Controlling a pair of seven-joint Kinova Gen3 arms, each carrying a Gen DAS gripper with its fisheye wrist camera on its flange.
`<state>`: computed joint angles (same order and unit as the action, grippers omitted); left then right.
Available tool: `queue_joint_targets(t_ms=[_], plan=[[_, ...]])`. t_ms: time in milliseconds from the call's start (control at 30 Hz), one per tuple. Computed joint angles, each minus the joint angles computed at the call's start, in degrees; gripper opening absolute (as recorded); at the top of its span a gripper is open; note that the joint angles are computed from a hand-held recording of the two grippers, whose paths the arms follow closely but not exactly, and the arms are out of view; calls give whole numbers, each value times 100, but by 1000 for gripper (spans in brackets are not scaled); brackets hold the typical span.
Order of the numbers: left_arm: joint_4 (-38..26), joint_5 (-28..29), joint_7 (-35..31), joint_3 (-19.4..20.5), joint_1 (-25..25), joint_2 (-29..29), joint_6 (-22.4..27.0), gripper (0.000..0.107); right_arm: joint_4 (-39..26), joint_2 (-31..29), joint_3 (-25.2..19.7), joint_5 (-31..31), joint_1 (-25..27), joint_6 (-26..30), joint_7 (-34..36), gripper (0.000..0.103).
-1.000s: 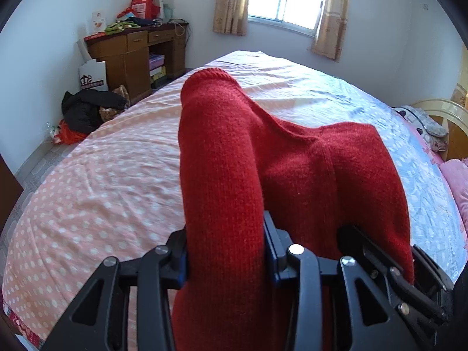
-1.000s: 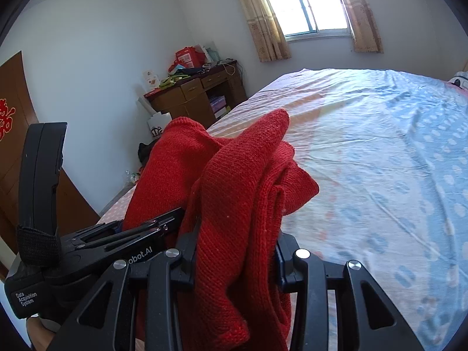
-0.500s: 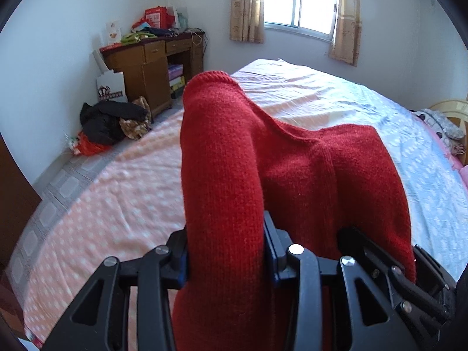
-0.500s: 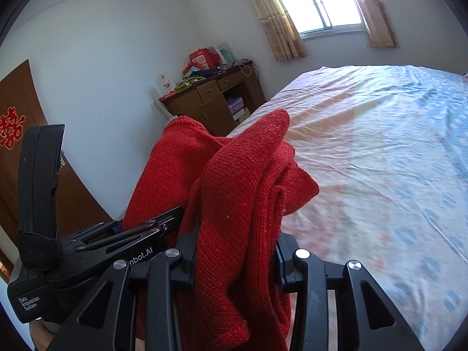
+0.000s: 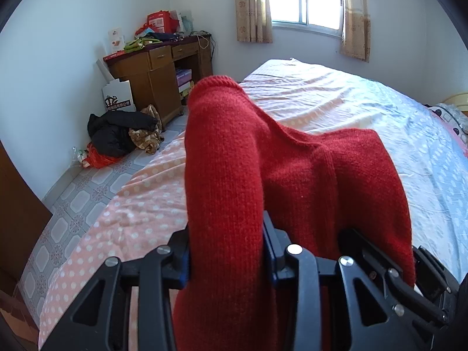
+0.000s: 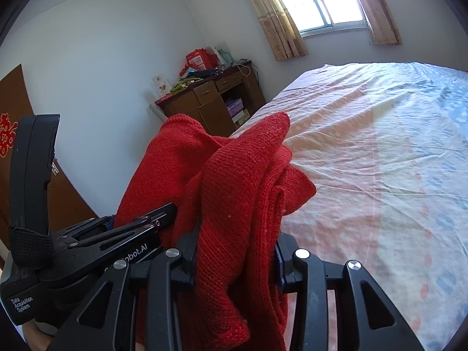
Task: Fold small clothes
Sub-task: 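Carry the lifted sweater with both grippers across the bed, then lower the sweater onto the pink sheet and open both grippers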
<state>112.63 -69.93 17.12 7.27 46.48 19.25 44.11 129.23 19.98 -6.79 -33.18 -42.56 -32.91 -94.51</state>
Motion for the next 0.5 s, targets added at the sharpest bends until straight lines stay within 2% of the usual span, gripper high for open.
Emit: queue_joint_targets(t_ms=[267,333,400,467,500], plan=[[-284,-23,-111,-154,42,469,91,38,-468,500,223,39,138,406,52,39],[-311,31,-127,-217,20,537,38,38,-582,645,83,378,424,580,-128,39],[-266,79,-54,-290,-10,553,-95,47,-664,717,-281,833,955,782,-591,40],[-139,-36,339,-430,12,542,-213,69,-685,808,-694,1299,1486,811,-1054,42],[-51,-160,549,-362,-131,504,-352,72,-695,889,-899,1532,1751,782,-1287,43]])
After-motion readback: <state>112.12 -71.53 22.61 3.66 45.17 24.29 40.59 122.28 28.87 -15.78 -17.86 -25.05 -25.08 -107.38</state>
